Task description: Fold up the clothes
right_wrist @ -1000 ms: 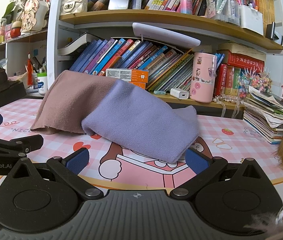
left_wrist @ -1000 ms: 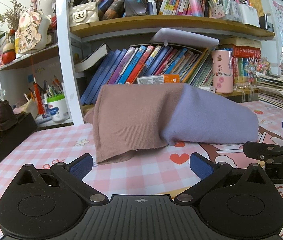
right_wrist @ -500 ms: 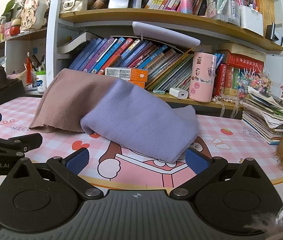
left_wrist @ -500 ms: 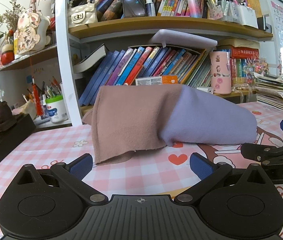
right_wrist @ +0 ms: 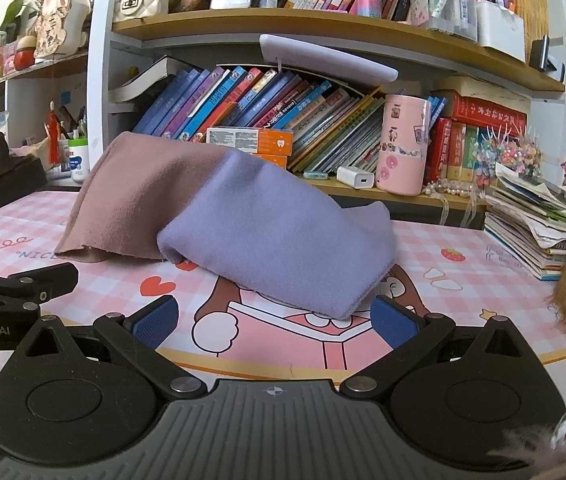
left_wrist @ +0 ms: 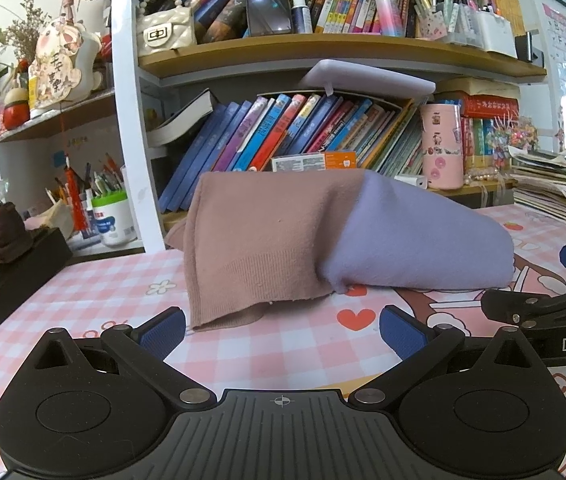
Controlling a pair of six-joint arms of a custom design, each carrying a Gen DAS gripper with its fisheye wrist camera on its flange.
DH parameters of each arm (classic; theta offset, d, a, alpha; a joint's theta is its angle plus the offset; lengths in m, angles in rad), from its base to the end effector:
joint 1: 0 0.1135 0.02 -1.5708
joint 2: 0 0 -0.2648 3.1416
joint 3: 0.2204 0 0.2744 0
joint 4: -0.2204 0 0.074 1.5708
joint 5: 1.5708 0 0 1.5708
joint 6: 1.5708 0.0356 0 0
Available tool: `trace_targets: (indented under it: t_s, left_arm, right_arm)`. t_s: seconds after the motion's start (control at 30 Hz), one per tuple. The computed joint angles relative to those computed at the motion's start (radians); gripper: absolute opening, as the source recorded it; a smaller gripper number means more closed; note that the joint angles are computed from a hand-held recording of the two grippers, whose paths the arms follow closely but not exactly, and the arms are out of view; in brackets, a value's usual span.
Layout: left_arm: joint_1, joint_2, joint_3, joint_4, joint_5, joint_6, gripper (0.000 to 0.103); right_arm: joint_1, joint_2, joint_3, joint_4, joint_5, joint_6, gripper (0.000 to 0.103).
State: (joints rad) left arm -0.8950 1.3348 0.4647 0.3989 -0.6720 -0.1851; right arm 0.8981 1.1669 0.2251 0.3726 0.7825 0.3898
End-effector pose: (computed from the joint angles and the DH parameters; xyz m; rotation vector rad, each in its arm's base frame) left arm 0.1845 -0.1947 0.1587 0.2778 1.9140 -0.0294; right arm 0.1477 0.1451 0.1223 -0.0630 1.9620 -0.0025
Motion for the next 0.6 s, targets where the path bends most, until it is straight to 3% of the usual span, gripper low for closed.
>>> trace_targets:
  t_s: [0.47, 0.6]
  left_arm:
    - [0.001, 0.006, 0.009, -0.012, 0.017, 0.005, 0.103]
    - [-0.003, 0.010, 0.011, -0.012, 0.013, 0.008, 0.103]
  right_arm:
    - [-0.046, -0.036, -0.016, -0.016, -0.068, 0.038, 0.103]
    - [-0.087, -0.061, -0.030, -0.013, -0.131, 0.050, 0.103]
